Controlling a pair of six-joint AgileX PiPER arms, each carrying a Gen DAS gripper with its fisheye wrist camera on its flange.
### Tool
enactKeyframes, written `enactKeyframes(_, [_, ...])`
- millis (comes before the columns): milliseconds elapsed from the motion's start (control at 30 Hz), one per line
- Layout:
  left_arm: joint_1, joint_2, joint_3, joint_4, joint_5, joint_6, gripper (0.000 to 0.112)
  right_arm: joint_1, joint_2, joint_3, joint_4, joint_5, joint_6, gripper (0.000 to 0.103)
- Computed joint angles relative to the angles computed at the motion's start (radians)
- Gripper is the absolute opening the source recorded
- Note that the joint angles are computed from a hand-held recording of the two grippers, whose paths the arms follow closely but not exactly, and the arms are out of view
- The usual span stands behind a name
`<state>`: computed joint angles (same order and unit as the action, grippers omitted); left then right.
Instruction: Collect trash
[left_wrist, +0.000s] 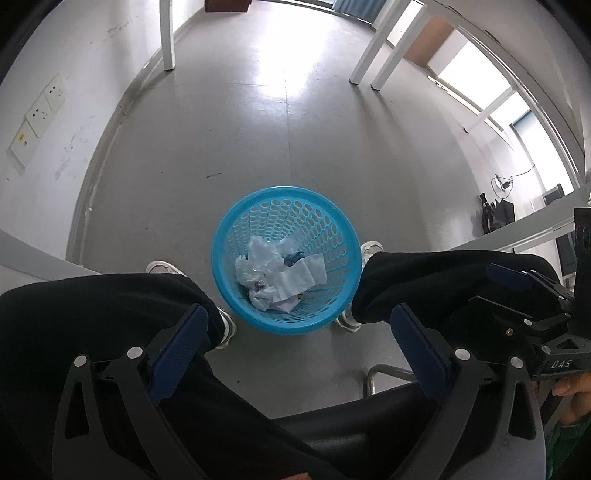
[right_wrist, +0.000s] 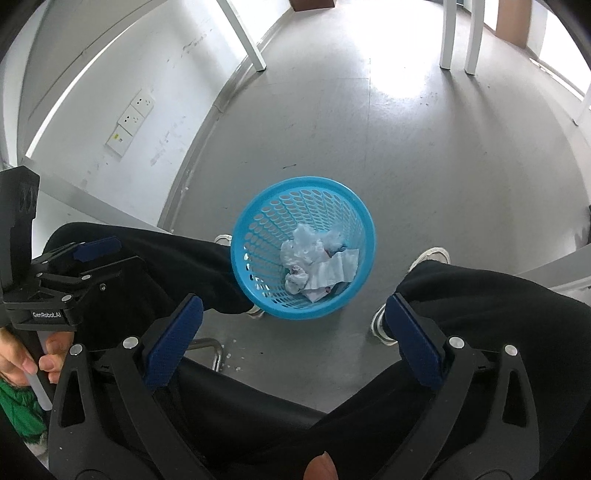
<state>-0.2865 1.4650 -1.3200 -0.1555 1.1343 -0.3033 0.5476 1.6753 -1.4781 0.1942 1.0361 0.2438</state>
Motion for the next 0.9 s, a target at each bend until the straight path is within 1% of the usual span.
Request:
enactKeyframes(300, [0.001, 0.0, 0.001, 0.01, -0.006, -0.034, 0.097, -0.005, -0.002, 0.013, 0.016, -0.012, -0.001, 0.094])
enactKeyframes(533, [0.022, 0.009, -0.001, -0.021, -0.001, -0.006, 0.097, -0.002, -0.001, 0.016, 0.02, -0.015, -0.004, 0.094])
enactKeyframes(900, [0.022, 0.007, 0.01, -0.028, -0.008, -0.003, 0.097, -0.004, 0.0, 0.024, 0.034, -0.023, -0.004, 0.094])
